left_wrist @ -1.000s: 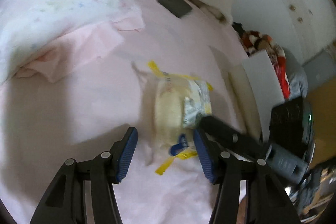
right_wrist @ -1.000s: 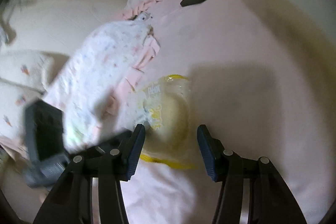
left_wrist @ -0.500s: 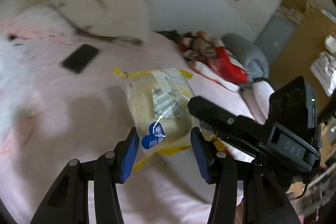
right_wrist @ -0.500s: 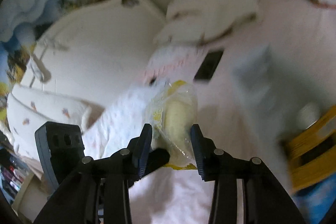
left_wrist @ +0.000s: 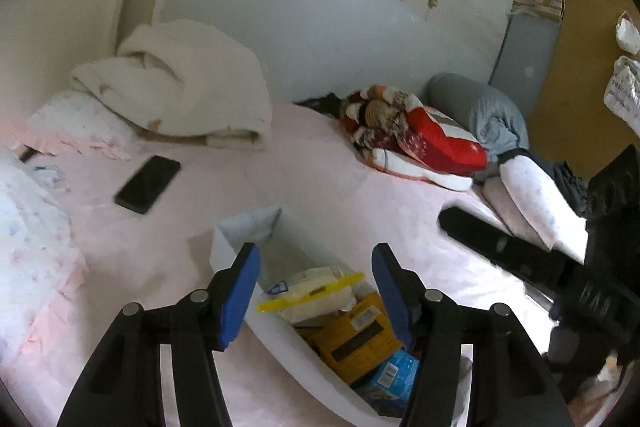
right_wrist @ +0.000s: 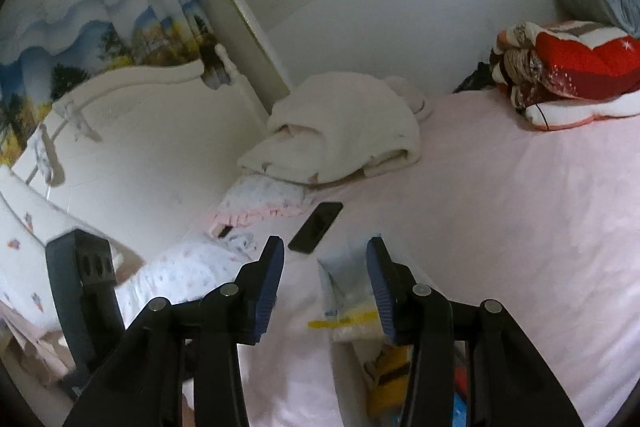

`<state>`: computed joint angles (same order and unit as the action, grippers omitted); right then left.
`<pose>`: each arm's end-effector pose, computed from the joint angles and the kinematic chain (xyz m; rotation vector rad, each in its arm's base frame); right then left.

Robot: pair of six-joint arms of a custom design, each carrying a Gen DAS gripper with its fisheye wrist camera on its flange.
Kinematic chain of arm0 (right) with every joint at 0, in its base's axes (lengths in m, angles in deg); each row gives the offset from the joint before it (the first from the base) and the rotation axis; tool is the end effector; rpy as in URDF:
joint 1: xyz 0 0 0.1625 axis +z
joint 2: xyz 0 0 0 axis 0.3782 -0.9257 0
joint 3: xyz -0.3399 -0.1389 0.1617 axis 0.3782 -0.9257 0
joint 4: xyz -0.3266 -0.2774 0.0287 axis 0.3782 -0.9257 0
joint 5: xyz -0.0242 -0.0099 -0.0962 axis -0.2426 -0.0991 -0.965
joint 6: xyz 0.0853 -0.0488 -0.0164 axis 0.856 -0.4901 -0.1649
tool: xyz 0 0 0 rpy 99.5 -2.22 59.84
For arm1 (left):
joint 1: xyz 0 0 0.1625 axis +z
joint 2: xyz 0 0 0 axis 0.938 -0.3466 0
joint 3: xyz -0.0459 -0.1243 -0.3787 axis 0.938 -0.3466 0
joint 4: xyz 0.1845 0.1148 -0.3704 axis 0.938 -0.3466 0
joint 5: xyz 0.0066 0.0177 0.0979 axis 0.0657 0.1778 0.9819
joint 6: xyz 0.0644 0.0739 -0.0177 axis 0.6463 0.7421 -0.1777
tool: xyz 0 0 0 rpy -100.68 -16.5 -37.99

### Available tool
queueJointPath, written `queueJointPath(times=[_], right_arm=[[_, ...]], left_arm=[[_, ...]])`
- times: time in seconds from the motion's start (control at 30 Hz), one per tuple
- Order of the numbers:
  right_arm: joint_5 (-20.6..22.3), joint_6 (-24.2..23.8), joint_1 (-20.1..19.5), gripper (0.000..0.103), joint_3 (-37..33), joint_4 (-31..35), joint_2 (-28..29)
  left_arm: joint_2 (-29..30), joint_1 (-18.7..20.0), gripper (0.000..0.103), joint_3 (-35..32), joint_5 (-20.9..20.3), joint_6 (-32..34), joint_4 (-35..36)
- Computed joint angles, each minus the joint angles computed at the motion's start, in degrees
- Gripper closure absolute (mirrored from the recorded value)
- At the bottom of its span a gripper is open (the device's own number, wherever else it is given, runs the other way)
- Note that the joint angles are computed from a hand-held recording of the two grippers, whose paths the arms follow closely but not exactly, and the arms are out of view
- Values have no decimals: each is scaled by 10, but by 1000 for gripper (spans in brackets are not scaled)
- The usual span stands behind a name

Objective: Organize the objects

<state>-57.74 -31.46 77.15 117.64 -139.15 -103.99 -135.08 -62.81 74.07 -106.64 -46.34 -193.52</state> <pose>0.1683 -0.2728 0.4259 0.5484 -2.6393 1.2626 -0.4797 -0.2725 0.1268 0.5715 2.4665 -1.1604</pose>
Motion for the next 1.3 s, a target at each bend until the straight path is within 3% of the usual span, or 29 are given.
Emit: queueJointPath(times=[0.1,0.13,0.2,0.27,0.33,0.5,0.63,0.93,1.17,1.3], right_arm=[[-66,3,35,59,-9,68,-9],[-77,4,46,59,-10,84,-16],[-99,0,72,59,-12,116,-32],[-154,20,115,59,-21,149,-30],[-190,43,133,58,-24,182,-35],[-226,98,118,56,-20,271,-51],[-289,139,135,56,-17,313,-26],[-323,167,160,57,-14,329,-4],[-325,164,163,57,-9,310,-4],[-317,136,165,57,3,260,-10]], left_arm=[[-6,-46,38,-5,65,-90,118],[-6,-53,30,-13,74,-112,158],[-5,-68,29,-32,87,-141,235],[-5,-69,29,-45,64,-118,251],[-8,-66,29,-57,19,-93,259],[-13,-72,29,-44,-38,-92,292],[-16,-78,29,-22,-49,-117,299],[-12,-94,29,-30,-25,-165,388],[-30,-91,29,-7,-25,-146,330],[-36,-90,29,-2,-22,-146,325]])
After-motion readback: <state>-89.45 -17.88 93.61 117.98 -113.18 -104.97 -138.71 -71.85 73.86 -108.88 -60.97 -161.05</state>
